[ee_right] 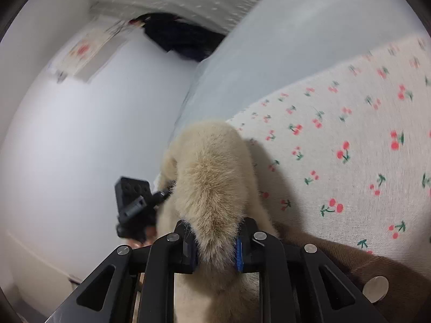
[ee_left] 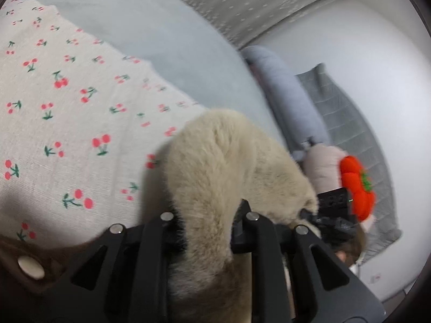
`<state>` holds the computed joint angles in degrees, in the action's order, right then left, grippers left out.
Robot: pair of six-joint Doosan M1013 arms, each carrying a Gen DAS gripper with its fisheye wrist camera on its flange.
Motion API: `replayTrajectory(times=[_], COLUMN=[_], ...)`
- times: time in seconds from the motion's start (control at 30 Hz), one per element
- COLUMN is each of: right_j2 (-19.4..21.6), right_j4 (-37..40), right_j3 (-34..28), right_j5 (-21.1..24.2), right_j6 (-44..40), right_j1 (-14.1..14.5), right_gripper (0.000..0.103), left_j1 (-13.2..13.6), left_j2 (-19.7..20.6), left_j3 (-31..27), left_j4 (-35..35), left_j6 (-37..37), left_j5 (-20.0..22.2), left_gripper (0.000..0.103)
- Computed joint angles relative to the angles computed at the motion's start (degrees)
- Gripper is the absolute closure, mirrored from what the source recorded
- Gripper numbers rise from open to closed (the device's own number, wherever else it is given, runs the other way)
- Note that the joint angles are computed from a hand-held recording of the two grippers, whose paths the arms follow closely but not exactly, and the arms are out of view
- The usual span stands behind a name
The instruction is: Fold large clothes
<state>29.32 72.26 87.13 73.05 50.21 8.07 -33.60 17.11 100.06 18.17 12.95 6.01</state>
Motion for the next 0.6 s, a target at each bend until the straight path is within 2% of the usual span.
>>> replayTrajectory(times=[0.07, 0.1, 0.23, 0.27, 0.3, 0.33, 0.37, 0.4, 0.47, 0.6], right_j2=[0.8, 0.4, -1.7, -3.2, -4.1, -5.3, -7.0, -8.5, -12.3, -20.4], right_j4=[0.1, -0.2, -1.1, -2.7, -5.7, -10.0, -14.1, -16.3, -21.0, -33.5], right_j3=[0.1, 0.5, 2.2, 3.0, 3.0, 2.8, 2.9, 3.5, 5.4, 10.4], right_j5=[-1.4, -2.5, -7.6, -10.6, -13.2, -16.3, -18.3, -19.5, -22.5, -30.2], right_j6=[3.9, 3.3, -1.0, -2.1, -1.4, 0.7, 2.4, 2.9, 3.5, 6.7], right_j1=[0.0, 0.3, 1.0, 1.8, 2.5, 3.5, 4.1, 4.3, 4.6, 3.8], right_gripper=[0.083, 0.083, 0.078, 0.072, 0.059, 0.052, 0.045, 0.043, 0.038, 0.027], left_j1=[-0.9, -1.4, -2.3, -2.2, -2.5, -3.4, -4.0, -5.2, -6.9, -11.0], left_j2=[0.2, 0.4, 0.2, 0.2, 0.6, 1.4, 1.6, 1.9, 1.8, 2.0], left_j3=[-1.1, -1.8, -2.0, -2.3, -3.6, -6.0, -7.7, -9.6, -11.2, -14.3], left_j4=[10.9, 13.1, 16.6, 15.7, 15.5, 15.9, 16.1, 17.3, 19.3, 24.5], left_j6=[-8.4, -9.3, -11.8, -10.4, -9.7, -8.9, -8.0, -7.4, -7.0, -6.7], left_j5=[4.8, 6.9, 8.4, 9.4, 12.1, 17.8, 22.7, 28.2, 32.0, 43.7], left_gripper=[0.068, 0.065, 0.056, 0.050, 0.038, 0.030, 0.018, 0.017, 0.016, 0.013])
